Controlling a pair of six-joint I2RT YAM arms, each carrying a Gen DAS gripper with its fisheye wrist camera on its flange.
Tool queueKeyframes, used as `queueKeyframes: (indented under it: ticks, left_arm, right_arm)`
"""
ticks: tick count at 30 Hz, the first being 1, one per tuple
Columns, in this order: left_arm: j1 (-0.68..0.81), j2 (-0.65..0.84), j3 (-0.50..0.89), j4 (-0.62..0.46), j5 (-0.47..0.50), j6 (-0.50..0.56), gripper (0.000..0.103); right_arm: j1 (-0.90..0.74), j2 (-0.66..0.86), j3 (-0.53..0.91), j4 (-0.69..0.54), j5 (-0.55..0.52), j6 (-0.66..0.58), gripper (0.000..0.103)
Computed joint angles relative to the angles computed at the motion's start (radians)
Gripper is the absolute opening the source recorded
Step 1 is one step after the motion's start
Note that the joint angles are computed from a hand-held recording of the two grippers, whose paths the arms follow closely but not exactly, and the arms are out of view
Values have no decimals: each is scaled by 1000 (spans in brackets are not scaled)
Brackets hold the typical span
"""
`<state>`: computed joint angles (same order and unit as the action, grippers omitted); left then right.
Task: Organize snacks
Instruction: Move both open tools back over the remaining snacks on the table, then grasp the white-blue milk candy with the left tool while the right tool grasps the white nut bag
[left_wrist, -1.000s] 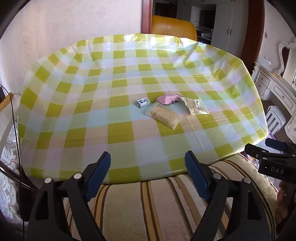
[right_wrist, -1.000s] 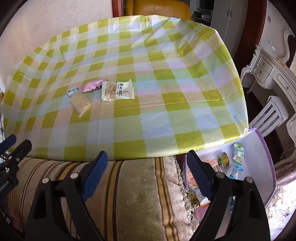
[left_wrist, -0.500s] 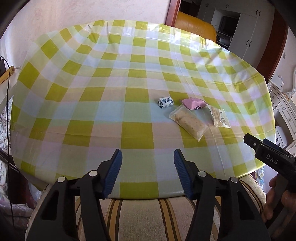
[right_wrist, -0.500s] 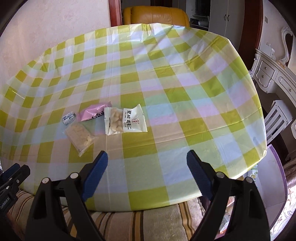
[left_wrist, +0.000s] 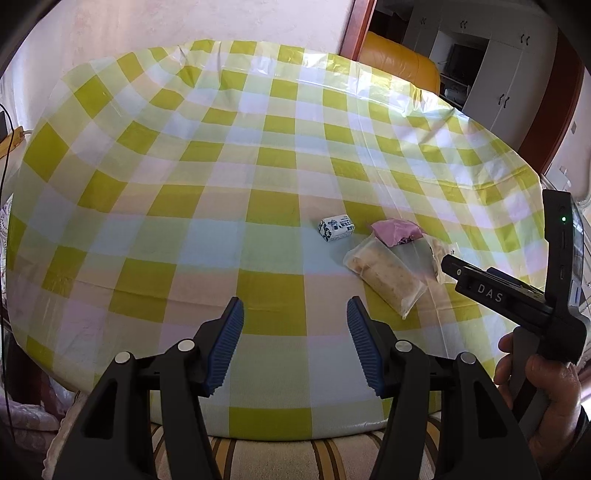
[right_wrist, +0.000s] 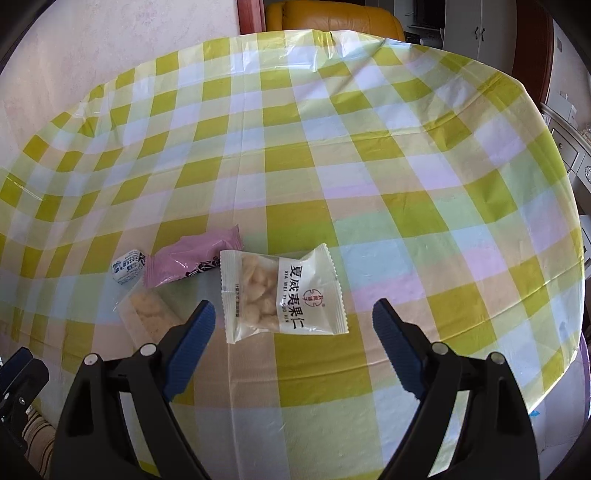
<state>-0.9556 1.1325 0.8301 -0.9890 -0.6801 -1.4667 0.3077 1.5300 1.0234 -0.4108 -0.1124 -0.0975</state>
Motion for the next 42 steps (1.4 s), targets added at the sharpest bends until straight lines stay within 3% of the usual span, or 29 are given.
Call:
queueKeyframes:
  ticks: [8,13,22,29,35,42]
  left_arm:
    - [136,12,-12,167,15,186,56]
    - [257,44,-19,324,77,326,56]
    - [414,156,-16,502,240,375,49]
    - [449,287,74,473,251,387,47]
    - [450,390,156,401,227,434,33]
    - [437,355,122,381,197,410,33]
  right_arm:
    - [24,100,55,12,20,3,87]
    - [22,132,70,6,22,14,87]
    - [33,138,67,31,59,7,87]
    - [26,135,57,47,50,8,87]
    - [-5,138,62,45,33,47,93]
    - [-3,136,63,40,36,43,93]
